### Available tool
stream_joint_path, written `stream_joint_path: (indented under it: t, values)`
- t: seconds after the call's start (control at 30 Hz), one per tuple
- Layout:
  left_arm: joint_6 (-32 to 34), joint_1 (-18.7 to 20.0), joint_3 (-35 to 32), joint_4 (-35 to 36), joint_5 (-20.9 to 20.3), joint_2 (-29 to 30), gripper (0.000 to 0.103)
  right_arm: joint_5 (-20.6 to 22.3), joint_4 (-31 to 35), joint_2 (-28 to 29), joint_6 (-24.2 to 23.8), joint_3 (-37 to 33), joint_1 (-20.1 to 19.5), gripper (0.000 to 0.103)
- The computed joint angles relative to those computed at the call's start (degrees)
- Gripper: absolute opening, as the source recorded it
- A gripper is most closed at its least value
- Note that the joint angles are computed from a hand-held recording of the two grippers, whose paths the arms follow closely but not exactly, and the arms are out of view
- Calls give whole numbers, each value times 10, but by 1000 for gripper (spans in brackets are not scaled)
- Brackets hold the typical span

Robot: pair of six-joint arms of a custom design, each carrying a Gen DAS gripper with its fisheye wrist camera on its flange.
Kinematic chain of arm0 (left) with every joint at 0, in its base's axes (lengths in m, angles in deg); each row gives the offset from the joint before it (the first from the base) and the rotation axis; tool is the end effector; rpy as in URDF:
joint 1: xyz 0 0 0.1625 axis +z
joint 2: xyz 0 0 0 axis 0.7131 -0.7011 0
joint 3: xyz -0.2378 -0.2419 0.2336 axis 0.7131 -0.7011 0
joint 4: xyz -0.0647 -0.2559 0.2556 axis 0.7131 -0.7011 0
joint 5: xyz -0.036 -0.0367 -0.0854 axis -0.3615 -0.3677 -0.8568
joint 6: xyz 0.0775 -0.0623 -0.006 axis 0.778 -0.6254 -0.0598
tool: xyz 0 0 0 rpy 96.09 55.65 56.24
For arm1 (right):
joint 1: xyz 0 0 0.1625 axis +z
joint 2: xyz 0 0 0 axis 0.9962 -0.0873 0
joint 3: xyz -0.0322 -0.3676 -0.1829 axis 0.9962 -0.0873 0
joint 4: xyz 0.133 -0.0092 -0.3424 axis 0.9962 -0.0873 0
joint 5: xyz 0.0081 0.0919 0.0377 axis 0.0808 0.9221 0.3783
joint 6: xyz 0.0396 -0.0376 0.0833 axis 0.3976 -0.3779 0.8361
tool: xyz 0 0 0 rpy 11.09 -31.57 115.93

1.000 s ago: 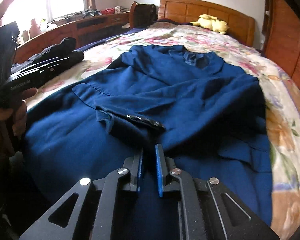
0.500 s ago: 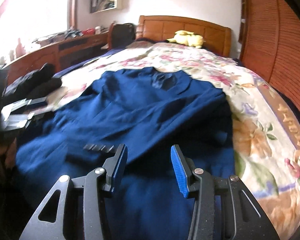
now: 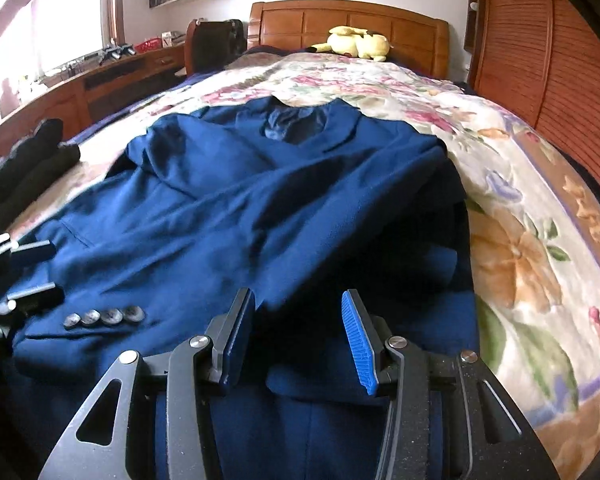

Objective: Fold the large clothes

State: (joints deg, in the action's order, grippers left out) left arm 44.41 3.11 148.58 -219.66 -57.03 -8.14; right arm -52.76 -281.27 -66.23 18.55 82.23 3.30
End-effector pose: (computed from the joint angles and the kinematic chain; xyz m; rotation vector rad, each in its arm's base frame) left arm -0.1409 -0.4281 0.0504 1.2698 2.3832 -0.5931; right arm 0.0773 -0.3459 0.1468 0.4407 -2.0951 1.0098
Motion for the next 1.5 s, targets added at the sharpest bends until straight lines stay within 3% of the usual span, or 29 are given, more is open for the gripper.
stream_joint_path:
  t: [0.17,0.4,0.5,0.7,0.8,1.07,1.37,1.5]
  values:
    - [0,-3,2,9,4,4,55,12,-42,23,-12,1,-10,47]
    - [8,1,-1,37,-25,-7,12,12,-77,44,-41,1,-9,47]
    - [12,-1,6,29,-46,-19,5,18,-42,11,-34,8,-7,47]
    - [19,-18,27,-28,-74,-59,3,-4,51,-72,-30,-21,12,47]
    - [27,-19,11,-51,-57,-75,3,-23,129,-108,-16,-64,14,47]
    - [14,42,-64,-6,-32,-81,3,-68,238,-107,6,-175,11,47]
    - [-1,60,-68,-11,-17,-70,3,-37,248,-97,17,-211,20,47]
    - [3,62,-64,-12,-15,-72,3,-72,250,-71,-3,-254,24,47]
